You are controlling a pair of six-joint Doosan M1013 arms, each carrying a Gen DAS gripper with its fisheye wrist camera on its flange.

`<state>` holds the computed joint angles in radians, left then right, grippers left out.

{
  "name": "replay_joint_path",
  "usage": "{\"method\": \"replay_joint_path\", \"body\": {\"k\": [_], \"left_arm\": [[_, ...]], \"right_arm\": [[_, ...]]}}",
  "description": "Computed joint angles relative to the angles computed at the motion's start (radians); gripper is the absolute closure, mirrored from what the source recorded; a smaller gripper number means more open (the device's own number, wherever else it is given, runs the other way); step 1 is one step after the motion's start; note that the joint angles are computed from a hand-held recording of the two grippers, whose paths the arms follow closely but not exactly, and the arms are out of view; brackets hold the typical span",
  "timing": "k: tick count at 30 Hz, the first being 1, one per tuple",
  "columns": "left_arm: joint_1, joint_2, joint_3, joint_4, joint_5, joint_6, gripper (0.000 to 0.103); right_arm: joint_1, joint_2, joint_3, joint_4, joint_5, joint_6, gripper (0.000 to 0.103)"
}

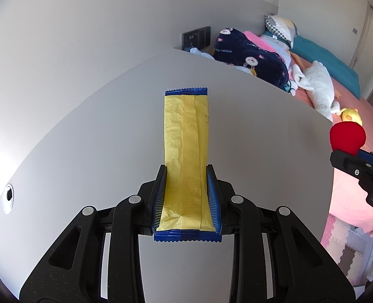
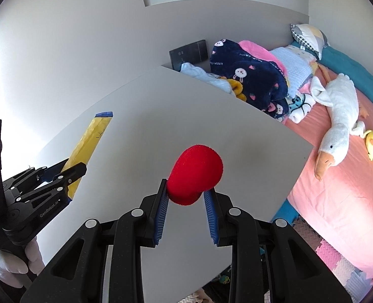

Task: Collect trash
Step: 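Carry packet in left tool to black bin while right tool carries heart, release both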

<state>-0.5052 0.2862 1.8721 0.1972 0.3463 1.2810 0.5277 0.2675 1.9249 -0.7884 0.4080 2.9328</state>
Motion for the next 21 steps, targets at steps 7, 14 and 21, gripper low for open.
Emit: {"method": "replay_joint_path", "body": {"k": [7, 14, 21], "left_arm": [[-0.044, -0.007, 0.003, -0.031, 0.0, 0.057, 0.073], [-0.092, -0.016, 0.008, -0.094, -0.009, 0.142, 0.073], [-0.136, -0.021, 0.011, -0.164, -0.016, 0.225, 0.073]], "right_arm": [[0.007, -0.053, 0.064, -0.067, 0.001, 0.099, 0.073], [0.013, -0.105, 0.126, -0.133, 0.024, 0.196, 0.073], [0.016, -0.155, 0.181, -0.162, 0.05, 0.26, 0.073]]}}
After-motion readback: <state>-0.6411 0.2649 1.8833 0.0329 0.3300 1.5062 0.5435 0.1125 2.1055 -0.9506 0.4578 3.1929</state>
